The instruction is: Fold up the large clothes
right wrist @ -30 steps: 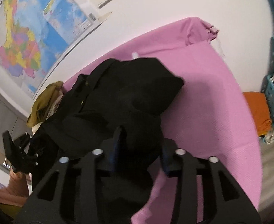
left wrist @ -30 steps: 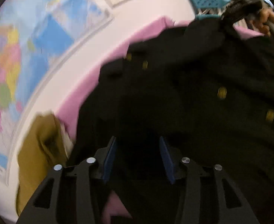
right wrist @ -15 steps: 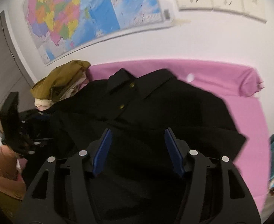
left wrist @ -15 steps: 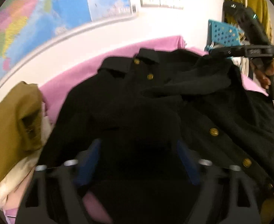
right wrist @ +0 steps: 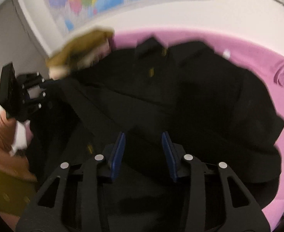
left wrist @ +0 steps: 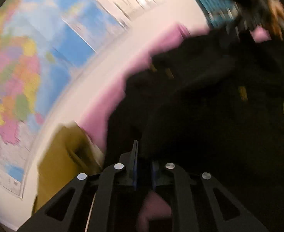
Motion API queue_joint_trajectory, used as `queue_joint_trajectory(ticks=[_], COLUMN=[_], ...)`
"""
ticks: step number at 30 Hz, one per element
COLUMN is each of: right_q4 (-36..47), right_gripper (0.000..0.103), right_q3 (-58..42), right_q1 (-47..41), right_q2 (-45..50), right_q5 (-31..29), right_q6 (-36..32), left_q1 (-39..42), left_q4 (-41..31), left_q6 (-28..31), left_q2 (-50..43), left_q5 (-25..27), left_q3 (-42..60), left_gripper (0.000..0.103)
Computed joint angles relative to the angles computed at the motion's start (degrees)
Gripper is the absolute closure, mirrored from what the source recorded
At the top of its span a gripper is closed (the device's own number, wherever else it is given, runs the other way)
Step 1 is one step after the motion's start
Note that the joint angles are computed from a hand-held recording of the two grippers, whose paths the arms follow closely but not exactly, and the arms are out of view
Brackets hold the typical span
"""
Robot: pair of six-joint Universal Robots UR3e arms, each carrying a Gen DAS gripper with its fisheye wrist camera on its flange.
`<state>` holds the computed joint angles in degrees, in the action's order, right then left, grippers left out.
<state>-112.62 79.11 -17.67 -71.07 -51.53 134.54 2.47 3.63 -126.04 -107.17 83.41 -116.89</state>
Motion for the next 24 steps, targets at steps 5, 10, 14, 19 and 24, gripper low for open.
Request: queue_joint_trajectory(ticks=[5,10,14,19,24], right_q4=[-1.5,-13.2,-12.9,-9.9,-13.7], right_gripper=[0.065,0.034,0.035,0.034,0.053], right_q3=[1.8,-2.2,-11.6,-19.7,-17.5], right_q1=[-3.6,-2.3,2.4,5.8,7.6], right_q2=[-3.3,2.0,10.0,16.4,16.6], right_q5=[4.0,0.4,-7.7,-12.5,-14.4], right_q6=[0.2,11.0,12.3,10.0,6.7], left_q1=[9.4,14.1,11.1,13.8,22.2], left_q4=[-11.9,-22.4,-32.2,-38.4,-47.4], left_q6=[-3.1,-8.7,-11.5,-11.0,-5.1], left_q2=[9.0,11.4,5.8,4.9,11.3], left_q5=[-13.3,-22.7,-22.8,-30.4,-43.5], left_q3=[-3.2,2.5,11.9,14.1,10.6], left_gripper=[0.046,0.022,0.022,0.022,0.013])
